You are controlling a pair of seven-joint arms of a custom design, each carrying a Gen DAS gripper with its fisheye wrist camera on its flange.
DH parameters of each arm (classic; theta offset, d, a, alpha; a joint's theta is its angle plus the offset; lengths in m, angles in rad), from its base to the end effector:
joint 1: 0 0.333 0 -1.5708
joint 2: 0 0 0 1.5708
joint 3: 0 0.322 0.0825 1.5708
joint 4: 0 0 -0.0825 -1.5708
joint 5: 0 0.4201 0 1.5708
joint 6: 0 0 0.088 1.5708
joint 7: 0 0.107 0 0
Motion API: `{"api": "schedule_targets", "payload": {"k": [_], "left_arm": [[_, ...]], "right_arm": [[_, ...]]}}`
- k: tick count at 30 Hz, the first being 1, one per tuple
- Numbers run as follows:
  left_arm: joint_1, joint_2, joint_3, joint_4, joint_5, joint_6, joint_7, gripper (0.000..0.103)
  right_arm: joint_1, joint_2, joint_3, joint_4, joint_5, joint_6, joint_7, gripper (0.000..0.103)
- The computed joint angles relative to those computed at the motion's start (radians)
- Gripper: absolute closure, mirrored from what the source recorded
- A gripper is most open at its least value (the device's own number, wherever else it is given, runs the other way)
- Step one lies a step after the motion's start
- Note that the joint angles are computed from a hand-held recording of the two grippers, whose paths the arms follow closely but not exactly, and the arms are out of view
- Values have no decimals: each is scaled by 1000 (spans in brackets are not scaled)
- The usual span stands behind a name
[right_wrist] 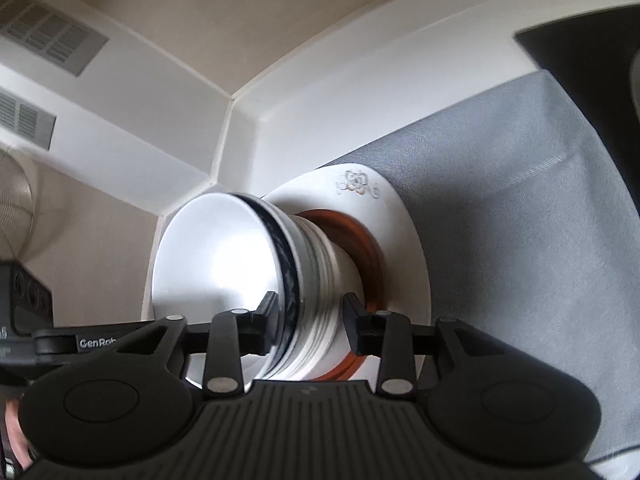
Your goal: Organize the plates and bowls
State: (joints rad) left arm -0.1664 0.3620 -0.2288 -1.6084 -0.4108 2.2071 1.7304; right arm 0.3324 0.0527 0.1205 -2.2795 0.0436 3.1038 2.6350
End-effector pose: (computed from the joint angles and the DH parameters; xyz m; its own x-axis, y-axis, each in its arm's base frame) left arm 0.6677 -0.2723 0.4437 -0.3402 -0.8473 0.4078 -0.9347 0.2572 -0.2454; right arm 0.5395 0.2579 0.4049 -0.3824 -0.6783 -0.6275 -0.6809 0.6659 -0.3048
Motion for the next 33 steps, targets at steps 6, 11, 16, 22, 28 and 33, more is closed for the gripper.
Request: {"api": "schedule_targets", "payload": {"k": [6,11,16,22,28,33], "left_arm": [[-13,-263,11,-265,21,251,11,24],[-49,-545,11,-459,47,334,-18,1],[-56,-769,-57,-536,180,224,-213,0],[-46,-971,-154,-583,351,118,-435,0],[-72,-1091,-192,-589,414,16,-525,0],[-85,-1143,-217,-576,443,-60,-556,0]], "right_arm": [[-12,-193,37,-32,-548,-266,458,36],[47,-347,105,-1,-565,-534,410,15],[102,-473,149,41,-527,-708,314,0],[142,-573,205,118,-494,-1000,232,0],[190,-686,205,103,-398,-1099,228,0],[201,-756,232,75,-379,-1116,228,0]]}}
